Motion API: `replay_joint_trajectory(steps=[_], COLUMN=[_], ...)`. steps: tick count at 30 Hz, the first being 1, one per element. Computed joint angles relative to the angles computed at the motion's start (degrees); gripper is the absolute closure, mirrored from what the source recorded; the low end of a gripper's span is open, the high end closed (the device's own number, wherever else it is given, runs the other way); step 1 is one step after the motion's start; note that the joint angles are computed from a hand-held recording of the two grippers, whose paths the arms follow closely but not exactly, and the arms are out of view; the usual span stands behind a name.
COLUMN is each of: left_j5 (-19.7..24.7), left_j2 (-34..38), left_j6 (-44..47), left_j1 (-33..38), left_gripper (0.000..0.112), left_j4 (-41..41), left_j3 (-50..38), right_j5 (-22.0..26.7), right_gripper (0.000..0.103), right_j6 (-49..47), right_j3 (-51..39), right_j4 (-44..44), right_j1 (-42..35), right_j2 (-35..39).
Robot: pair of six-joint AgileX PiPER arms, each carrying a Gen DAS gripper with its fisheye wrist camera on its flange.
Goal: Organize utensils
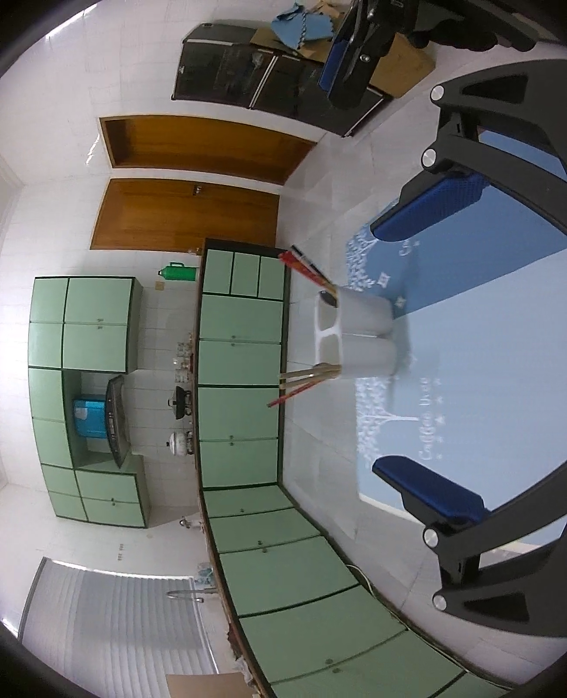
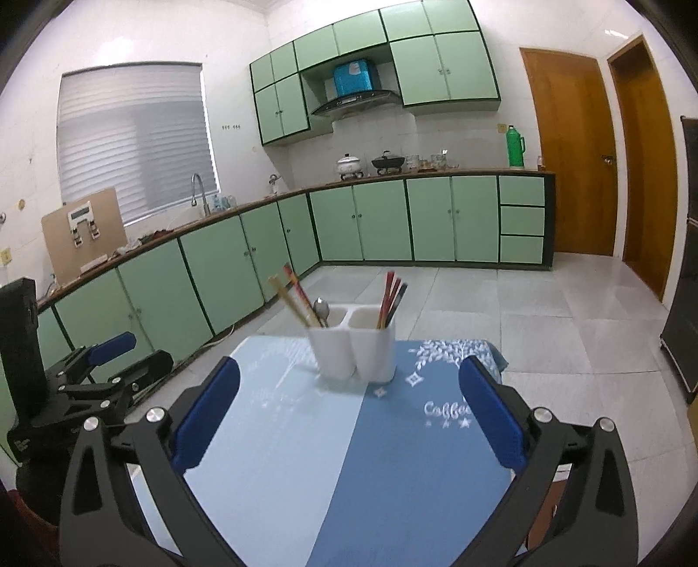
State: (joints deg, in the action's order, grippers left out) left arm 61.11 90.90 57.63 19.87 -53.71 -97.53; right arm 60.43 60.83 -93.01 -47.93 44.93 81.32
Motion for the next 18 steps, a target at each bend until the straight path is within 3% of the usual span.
replay_joint_trajectory(steps=[5, 18], left_j5=[2.21, 6.14], left_j2=[-3.32, -9.28], left_j6=[1.71, 7.58], left_j1=[3.2, 10.16], left_gripper=[0.016, 0.016], left_j4=[-1.36, -5.36], left_j3=[4.29, 10.83], right_j5=[4.92, 9.08], right_gripper=[0.006, 0.006], right_j6=[3.26, 5.6], right_j3=[0.06, -1.2], right_j4=[-3.92, -5.65], right_j1=[6.66, 13.36], right_j2=[0.58, 1.74])
